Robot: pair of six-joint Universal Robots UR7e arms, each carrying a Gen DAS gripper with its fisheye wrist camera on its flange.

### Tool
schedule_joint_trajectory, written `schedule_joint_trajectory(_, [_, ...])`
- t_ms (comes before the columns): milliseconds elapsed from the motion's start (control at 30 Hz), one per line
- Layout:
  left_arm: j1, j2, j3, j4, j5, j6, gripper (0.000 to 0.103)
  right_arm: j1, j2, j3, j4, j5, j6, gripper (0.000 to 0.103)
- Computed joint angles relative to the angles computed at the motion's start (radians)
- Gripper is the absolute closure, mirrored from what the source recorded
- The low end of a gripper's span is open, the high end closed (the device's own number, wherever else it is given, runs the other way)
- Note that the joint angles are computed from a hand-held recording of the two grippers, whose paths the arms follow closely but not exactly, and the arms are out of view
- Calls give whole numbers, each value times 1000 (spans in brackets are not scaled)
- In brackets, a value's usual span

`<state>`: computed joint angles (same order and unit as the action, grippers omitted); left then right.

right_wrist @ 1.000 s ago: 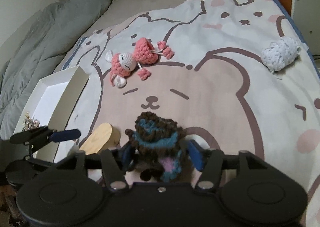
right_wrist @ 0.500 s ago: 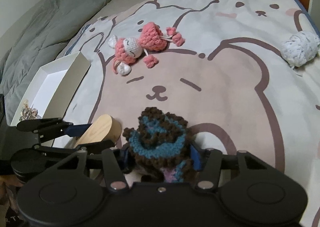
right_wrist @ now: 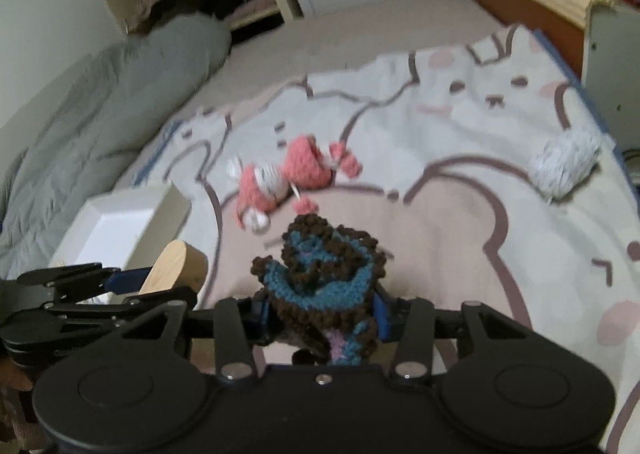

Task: Organize objects
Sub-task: 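Lift the wooden block and crocheted piece and carry both toward the white box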

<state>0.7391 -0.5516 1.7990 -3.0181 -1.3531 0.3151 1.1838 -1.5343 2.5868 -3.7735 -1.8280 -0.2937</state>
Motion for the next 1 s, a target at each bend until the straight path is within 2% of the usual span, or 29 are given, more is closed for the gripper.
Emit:
schedule_joint_trajectory(300, [10,-46,-2,-22,6,4,56,110,80,-35,-151,-90,-15,57])
schedule_joint_trajectory(500, [35,-58,-30,-35,15,-4,56,154,136,-88,-157,-145,-33,57])
schedule_joint_trajectory(633, [48,-61,-51,-47,47,8,56,178,179,-132,-153,-172,-33,57])
schedule_joint_trajectory(1000, [105,-78,-117,-59,111,22,56,261,323,-262,-148,-204,-12,57])
